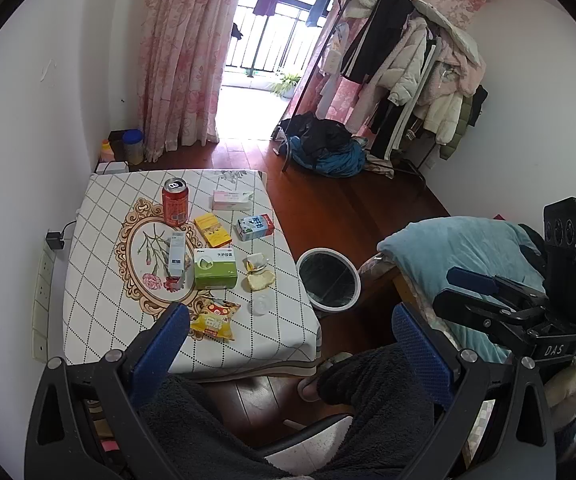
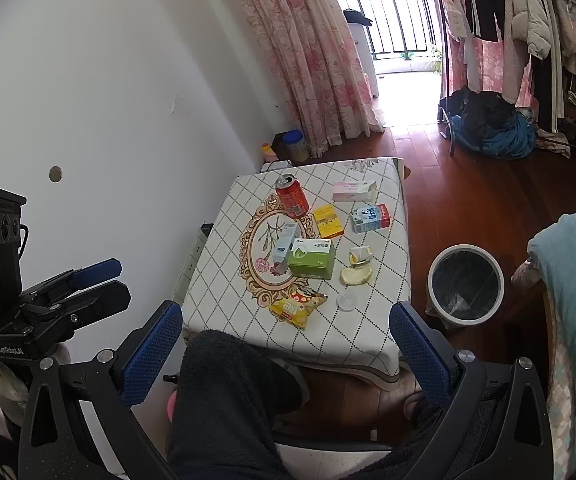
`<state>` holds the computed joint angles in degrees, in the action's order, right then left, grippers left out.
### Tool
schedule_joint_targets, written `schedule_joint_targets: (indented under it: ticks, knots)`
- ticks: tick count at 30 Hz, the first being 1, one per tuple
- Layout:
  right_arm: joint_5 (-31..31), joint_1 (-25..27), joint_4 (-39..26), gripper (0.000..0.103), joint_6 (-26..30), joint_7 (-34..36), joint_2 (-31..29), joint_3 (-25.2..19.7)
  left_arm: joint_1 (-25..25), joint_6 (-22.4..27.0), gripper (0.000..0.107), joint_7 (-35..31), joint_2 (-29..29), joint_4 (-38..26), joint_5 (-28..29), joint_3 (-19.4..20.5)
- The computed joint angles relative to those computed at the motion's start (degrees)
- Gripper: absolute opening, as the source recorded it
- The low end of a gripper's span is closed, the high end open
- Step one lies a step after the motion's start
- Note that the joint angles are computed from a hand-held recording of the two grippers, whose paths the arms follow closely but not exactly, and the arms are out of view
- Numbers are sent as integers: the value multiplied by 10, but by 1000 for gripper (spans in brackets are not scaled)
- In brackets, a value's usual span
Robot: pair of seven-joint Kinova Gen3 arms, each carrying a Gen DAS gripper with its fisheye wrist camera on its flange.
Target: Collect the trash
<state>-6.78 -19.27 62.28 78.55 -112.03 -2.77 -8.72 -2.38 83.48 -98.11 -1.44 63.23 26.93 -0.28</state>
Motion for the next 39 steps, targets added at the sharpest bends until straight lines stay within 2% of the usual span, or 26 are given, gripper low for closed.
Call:
schedule_joint_targets:
  ticks: [12, 27, 31, 39]
  knots:
    - [2, -4, -19, 103, 10, -5, 8, -1, 1, 19, 103, 18, 14, -40, -4, 6]
    - [3, -8, -4, 103, -6, 0, 7, -2, -1, 13, 103, 13, 9, -30, -2, 5]
    - [6, -10, -4, 103, -8, -4, 7, -4, -2, 31, 103, 21, 19, -58, -4, 6]
    - [5, -11, -5, 103, -7, -3, 9, -3, -10, 33, 103, 12, 14, -50, 3, 2]
